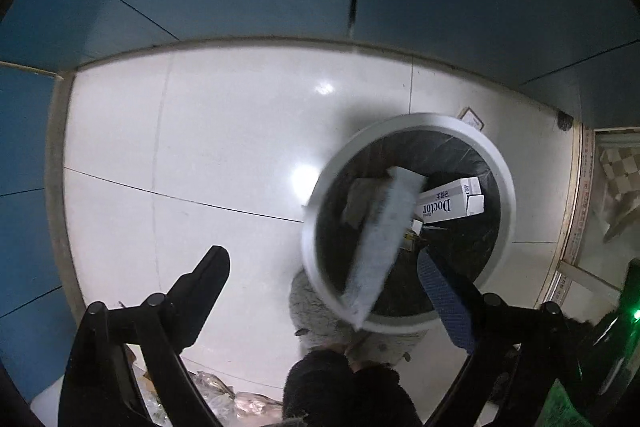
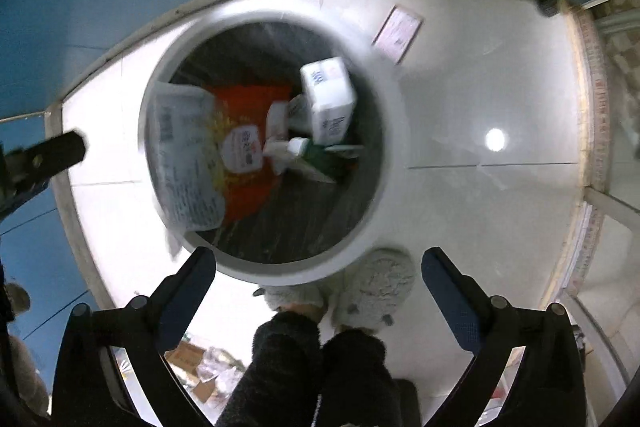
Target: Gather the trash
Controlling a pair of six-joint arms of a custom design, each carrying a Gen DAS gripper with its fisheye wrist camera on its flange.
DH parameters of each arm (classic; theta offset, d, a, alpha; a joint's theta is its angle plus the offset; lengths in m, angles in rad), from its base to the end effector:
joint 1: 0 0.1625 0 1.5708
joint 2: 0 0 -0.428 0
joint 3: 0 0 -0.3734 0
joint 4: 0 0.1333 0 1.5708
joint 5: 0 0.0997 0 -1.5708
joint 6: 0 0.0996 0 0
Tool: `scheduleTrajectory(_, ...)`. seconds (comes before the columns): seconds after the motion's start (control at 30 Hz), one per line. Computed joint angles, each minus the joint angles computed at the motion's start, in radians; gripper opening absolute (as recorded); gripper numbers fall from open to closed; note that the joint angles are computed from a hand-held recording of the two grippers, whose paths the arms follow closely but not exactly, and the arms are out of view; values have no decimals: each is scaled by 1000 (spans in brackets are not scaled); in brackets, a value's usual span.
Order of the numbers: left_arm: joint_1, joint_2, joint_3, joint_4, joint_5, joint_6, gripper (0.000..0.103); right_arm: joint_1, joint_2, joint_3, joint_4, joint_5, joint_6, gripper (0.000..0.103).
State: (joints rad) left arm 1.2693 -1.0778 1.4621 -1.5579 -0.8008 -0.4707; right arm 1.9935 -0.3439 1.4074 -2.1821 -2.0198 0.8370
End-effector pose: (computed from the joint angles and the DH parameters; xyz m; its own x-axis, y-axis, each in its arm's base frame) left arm 0.0115 -0.6455 0.2950 -0.6639 0.0198 -0.7476 -0.0306 0.9981 0.0536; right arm 0.3426 -0.5420 -0.1438 -0.7721 0.2459 0.5860 0.3053 0.9523 0.0027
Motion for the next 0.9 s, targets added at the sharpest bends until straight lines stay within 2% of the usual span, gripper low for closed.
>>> scheduleTrajectory(0.23, -113, -120, 15, 80, 25, -46, 96, 113, -109, -61, 179, -92, 72, 103)
scheduleTrajectory(0.4, -209, -189, -24, 224, 8, -124, 96, 200, -178, -136, 358, -125, 126, 103)
scheduleTrajectory(0.53, -297, -224, -106, 376, -28, -202, 96, 270, -218, -234, 512, -118, 181, 103)
scheduleTrajectory(0.7, -416, -238, -273, 583, -69, -277, 96, 367, -217, -465, 751, -127, 249, 103)
scheduleTrajectory(0.83, -492, -219, -441, 722, -103, -330, 96, 437, -160, -742, 956, -121, 273, 103)
scheduleTrajectory(0.9, -529, -200, -531, 768, -129, -345, 96, 472, -105, -930, 1071, -121, 283, 103)
